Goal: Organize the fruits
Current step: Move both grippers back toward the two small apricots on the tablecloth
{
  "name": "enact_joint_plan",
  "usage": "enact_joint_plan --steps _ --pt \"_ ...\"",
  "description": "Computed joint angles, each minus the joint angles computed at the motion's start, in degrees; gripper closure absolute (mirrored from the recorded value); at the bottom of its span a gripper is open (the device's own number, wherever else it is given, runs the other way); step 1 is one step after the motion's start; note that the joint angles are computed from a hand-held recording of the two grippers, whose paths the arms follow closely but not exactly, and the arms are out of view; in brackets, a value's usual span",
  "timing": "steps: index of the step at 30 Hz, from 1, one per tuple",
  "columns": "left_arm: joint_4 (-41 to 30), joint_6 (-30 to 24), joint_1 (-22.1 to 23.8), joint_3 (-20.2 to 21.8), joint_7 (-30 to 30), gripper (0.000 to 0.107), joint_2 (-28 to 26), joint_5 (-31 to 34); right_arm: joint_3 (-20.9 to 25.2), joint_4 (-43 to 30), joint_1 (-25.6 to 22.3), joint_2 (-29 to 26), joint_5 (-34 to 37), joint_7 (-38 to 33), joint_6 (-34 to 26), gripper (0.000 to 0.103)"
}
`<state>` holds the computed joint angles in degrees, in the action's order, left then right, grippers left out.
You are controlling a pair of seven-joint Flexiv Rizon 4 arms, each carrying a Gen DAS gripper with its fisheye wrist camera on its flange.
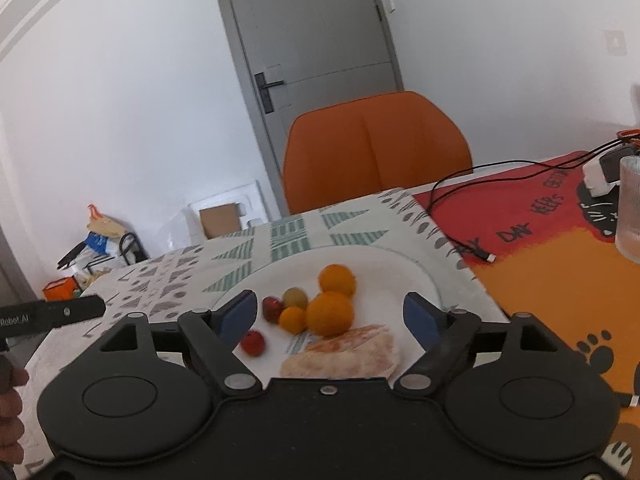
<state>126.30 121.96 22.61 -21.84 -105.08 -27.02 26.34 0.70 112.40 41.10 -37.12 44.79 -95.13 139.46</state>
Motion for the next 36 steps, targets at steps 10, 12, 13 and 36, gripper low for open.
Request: enact_joint_plan --steps 10,12,13,36 --pt "3.43 1.36 3.93 1.86 -3.02 0.015 2.39 2.09 -0.39 0.31 3.48 2.90 3.87 -4.40 -2.63 0.017" --pt "3.87 1.46 5.40 1.47 -4.24 0.015 2.39 2.90 -0.15 0.18 3.91 3.72 4.54 -5.26 -3.51 0.017" --pt "4.09 1.54 6.09 1.31 -4.78 0.015 2.37 3.35 -0.44 -0.10 4.50 4.14 5.32 -6.29 -4.17 0.017" --pt "5.10 2.41 12.94 0.21 -7.21 0.023 -0.14 9.63 -4.82 -2.30 11.96 2.98 -3.71 -3.51 -16.01 0.025"
